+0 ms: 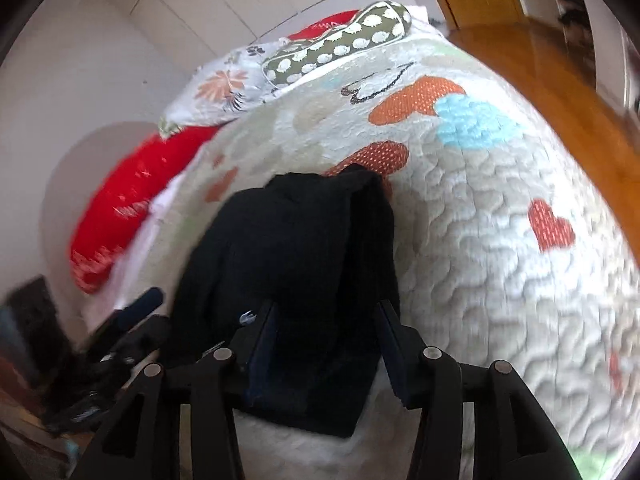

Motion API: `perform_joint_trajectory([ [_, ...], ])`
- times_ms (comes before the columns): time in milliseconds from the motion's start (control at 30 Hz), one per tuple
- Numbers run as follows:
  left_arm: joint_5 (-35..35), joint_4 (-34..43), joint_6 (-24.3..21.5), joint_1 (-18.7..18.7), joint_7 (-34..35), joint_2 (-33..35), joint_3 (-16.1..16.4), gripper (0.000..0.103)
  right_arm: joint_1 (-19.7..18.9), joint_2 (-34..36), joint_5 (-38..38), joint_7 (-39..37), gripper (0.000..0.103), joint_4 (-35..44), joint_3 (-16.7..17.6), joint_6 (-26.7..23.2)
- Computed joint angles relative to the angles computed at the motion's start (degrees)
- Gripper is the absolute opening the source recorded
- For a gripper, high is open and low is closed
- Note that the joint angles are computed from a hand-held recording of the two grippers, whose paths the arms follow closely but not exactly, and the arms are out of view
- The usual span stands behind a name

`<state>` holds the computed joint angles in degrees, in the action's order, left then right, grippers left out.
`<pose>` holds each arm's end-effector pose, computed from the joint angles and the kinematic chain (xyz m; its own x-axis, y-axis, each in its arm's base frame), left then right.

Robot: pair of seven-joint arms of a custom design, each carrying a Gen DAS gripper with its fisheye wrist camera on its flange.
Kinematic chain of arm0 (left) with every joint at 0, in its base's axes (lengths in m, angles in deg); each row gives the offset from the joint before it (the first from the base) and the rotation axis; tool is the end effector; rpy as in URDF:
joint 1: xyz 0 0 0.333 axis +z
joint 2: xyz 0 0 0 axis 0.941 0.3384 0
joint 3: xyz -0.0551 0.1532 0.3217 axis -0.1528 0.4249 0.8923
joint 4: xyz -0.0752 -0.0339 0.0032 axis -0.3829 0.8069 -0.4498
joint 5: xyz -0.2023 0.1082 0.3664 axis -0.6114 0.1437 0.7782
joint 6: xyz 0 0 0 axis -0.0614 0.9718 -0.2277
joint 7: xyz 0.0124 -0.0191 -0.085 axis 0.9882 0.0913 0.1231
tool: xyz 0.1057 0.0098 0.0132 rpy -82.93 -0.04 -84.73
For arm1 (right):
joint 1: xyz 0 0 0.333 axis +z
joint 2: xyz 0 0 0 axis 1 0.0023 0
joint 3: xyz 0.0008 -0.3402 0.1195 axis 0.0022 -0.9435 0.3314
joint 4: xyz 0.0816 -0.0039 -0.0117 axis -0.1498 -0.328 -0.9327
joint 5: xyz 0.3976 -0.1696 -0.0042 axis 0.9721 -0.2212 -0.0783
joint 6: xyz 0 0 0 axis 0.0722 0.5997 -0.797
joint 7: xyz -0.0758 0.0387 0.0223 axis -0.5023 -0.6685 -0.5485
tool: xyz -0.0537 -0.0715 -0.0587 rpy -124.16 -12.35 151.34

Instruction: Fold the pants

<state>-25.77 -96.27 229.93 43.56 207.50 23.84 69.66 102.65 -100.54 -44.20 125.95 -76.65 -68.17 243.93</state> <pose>0.4659 -0.3523 0.4852 -0.6533 -0.7315 0.1952 -0.6008 0.3440 -0.7216 0.3842 0.1741 0.4847 -0.2188 -0.8402 -0.4961 -0.7189 0.4826 -0.5003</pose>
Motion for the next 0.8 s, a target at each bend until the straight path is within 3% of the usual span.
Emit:
perform_joint_trajectory([
  [33,1.0,-0.1,0.1,0.1,-1.1,0.0,-0.1,0.070,-1.0,0.0,-1.0,0.0,0.013,0.1,0.9,0.5],
  [133,-1.0,0.1,0.7,-0.3,0.2,0.0,-0.1,0.070,-4.7,-2.8,-4.8,-0.3,0.003,-0.4,4.0,0.9],
  [233,1.2,0.7,0.1,0.1,-3.2,1.2,-0.5,0.070,-9.3,-6.2,-8.5,1.3,0.002,-0.5,7.5,-2.6],
  [333,7.2,0.2,1.1,0.9,-8.8,2.2,-1.4,0.070,-7.1,-5.5,-7.9,1.3,0.002,-1.3,4.9,-2.4],
  [433,6.6,0.1,1.2,1.2,-8.2,1.9,-1.7,0.070,-0.9,-3.3,-3.9,-0.8,0.006,-1.7,-0.5,0.5],
  [567,6.8,0.2,0.9,1.4,-8.6,2.1,-1.8,0.070,-2.3,-0.9,-3.7,-1.6,0.021,0.2,0.9,0.0],
  [633,7.9,0.1,1.3,1.5,-9.8,2.2,-2.0,0.070,-0.6,0.8,-2.7,-2.9,0.029,0.7,-0.6,1.2],
  [733,9.7,-0.2,1.8,1.6,-11.5,2.3,-2.1,0.070,-2.2,2.8,-3.1,-2.2,0.031,2.0,0.6,0.0],
  [800,12.2,-0.2,1.9,1.8,-13.9,2.4,-2.2,0.070,-1.7,3.3,-3.0,-2.5,0.029,1.6,0.4,2.1],
])
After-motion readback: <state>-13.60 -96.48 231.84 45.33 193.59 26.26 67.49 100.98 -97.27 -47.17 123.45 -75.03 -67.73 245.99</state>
